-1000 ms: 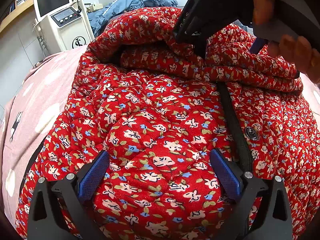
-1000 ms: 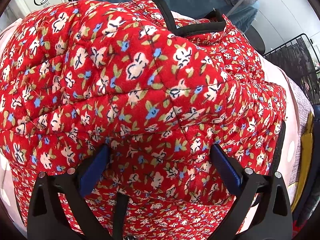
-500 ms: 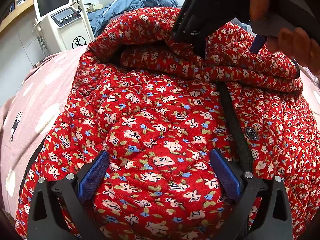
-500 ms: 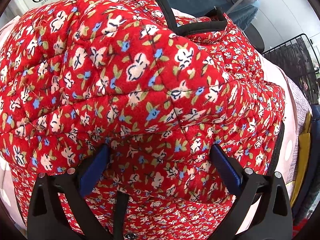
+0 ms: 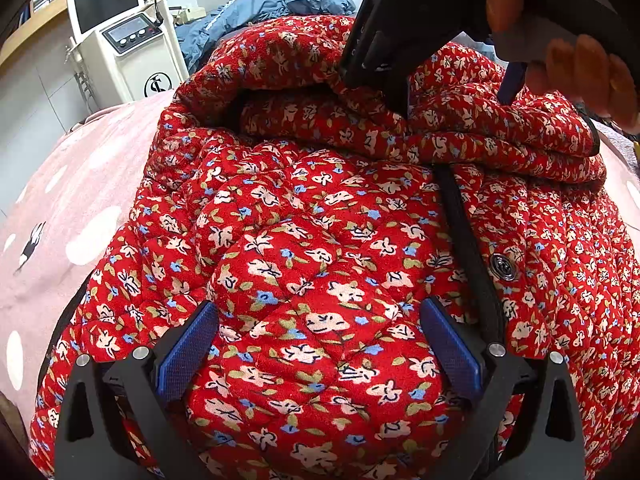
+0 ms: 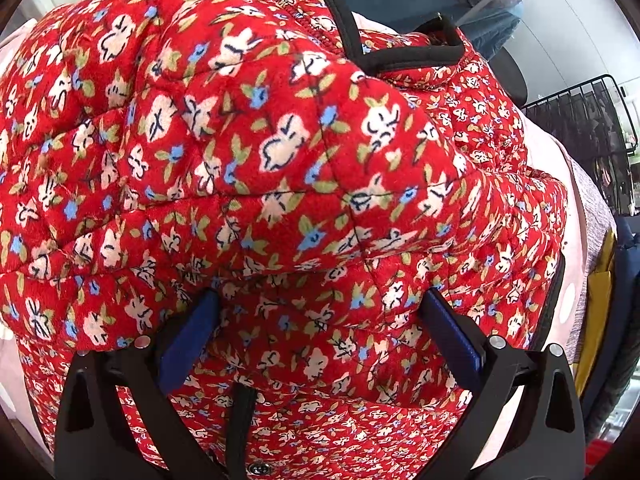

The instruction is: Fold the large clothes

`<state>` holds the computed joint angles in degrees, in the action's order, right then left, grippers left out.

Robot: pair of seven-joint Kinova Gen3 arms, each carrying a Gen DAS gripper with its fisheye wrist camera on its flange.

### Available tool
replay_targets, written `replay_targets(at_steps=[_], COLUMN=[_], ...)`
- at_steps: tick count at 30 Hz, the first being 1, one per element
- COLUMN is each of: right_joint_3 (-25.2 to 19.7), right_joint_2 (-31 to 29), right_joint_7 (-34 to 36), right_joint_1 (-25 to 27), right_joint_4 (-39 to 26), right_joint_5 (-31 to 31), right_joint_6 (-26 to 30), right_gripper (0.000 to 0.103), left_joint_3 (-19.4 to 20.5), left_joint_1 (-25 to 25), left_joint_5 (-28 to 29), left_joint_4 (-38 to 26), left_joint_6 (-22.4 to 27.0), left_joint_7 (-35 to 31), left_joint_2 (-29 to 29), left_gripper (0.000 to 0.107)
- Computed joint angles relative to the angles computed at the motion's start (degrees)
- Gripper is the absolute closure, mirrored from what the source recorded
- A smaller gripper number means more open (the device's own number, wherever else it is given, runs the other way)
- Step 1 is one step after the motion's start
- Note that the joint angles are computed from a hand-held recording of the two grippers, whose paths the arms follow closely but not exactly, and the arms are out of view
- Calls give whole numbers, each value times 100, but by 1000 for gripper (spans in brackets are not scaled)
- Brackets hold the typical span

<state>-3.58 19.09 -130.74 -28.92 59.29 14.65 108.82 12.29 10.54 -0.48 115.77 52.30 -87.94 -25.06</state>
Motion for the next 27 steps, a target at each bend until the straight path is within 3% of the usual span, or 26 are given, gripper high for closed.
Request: replay_targets(at_steps=[12, 27], right_joint_3=[-12, -187], right_joint_2=[-37, -547], right_joint_7=[-34, -385], right_joint_1=[-18, -27], right_joint_4=[80, 692], right_joint_5=[79, 30], right_joint_6=[-102, -323], right_gripper=[5, 5], left_joint_3=[12, 28], left_joint_1=[8, 23], left_joint_5=[-16, -66], left_joint_4=[-15, -172], left_joint_6=[0, 35], left_joint_7=[26, 71], left_joint_2=[15, 142], left_gripper=[9, 9])
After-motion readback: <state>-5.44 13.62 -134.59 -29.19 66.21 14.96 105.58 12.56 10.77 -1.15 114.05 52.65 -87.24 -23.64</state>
